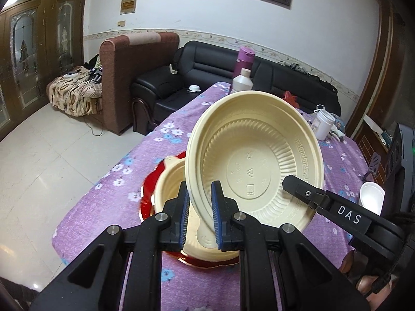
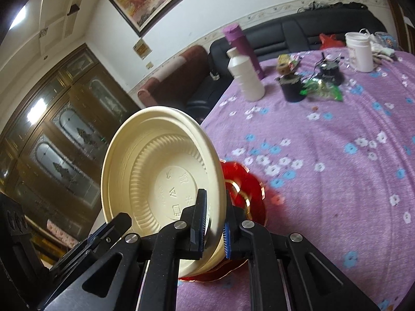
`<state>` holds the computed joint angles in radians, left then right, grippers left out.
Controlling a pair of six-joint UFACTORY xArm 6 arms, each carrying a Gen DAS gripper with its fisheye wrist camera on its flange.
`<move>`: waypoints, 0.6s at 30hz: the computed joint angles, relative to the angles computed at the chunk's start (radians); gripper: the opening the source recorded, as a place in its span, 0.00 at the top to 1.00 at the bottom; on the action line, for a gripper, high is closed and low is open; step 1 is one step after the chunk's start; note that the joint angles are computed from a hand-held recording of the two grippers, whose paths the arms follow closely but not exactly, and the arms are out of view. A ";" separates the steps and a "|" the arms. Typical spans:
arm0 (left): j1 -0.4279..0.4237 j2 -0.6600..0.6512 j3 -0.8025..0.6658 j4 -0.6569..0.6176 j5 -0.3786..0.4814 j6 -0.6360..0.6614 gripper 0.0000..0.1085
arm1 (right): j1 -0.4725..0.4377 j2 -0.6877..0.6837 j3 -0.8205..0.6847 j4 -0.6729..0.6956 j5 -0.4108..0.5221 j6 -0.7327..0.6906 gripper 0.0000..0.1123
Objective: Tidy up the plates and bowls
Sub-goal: 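Lower the smaller cream bowl into the cream bowl on the red plates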
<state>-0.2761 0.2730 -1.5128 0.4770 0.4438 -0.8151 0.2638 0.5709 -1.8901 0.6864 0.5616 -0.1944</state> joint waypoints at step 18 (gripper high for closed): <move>0.014 -0.004 0.034 -0.023 0.025 0.025 0.87 | 0.006 0.068 -0.093 -0.069 0.143 0.074 0.90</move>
